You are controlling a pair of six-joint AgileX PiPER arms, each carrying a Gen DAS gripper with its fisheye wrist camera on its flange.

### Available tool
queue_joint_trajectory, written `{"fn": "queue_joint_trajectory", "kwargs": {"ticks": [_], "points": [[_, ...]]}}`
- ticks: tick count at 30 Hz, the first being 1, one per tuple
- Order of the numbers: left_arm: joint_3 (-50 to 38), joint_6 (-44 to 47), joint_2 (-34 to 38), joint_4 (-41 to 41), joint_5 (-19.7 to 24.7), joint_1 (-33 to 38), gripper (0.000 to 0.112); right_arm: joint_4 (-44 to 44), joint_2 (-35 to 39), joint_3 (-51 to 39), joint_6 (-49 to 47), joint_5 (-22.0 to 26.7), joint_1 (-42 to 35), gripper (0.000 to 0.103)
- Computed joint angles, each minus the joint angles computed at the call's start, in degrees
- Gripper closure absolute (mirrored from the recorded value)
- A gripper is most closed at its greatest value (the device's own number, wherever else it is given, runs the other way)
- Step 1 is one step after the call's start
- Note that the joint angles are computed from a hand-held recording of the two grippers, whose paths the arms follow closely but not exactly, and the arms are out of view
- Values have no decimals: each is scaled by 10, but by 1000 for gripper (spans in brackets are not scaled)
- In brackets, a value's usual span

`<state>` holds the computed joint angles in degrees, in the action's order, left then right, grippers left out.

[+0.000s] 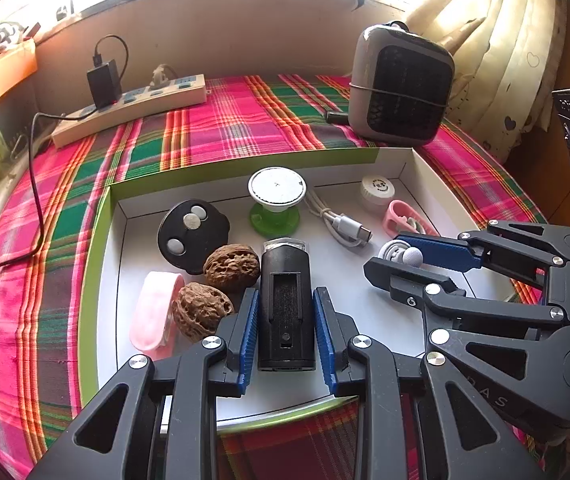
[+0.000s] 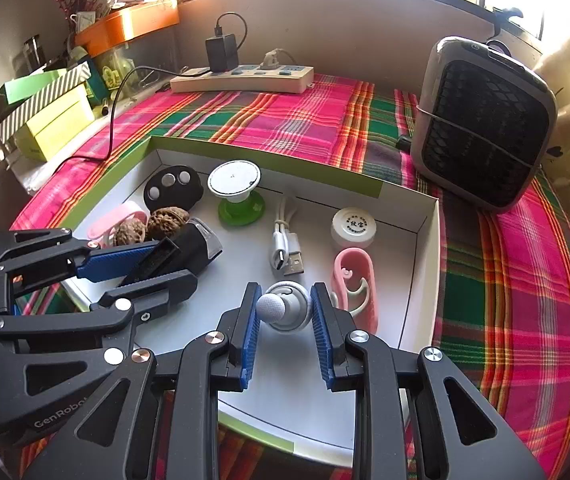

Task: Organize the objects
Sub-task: 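Lower and release the black device with the left tool while the right tool releases the knob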

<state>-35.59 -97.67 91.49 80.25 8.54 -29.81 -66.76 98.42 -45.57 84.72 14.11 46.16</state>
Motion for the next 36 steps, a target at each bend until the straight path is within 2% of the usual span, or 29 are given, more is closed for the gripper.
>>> {"fn": "queue_joint_trajectory", "kwargs": {"ticks": [16,26,36], "points": [[2,-21,2,21,-8,6,87,-25,6,-2,19,1,0,77],[1,-6,2,6,-6,6,86,-28,6,-1,22,1,0,77],[6,-12,-6,6,2,4,81,-27,6,-2,25,8,3,76]]}}
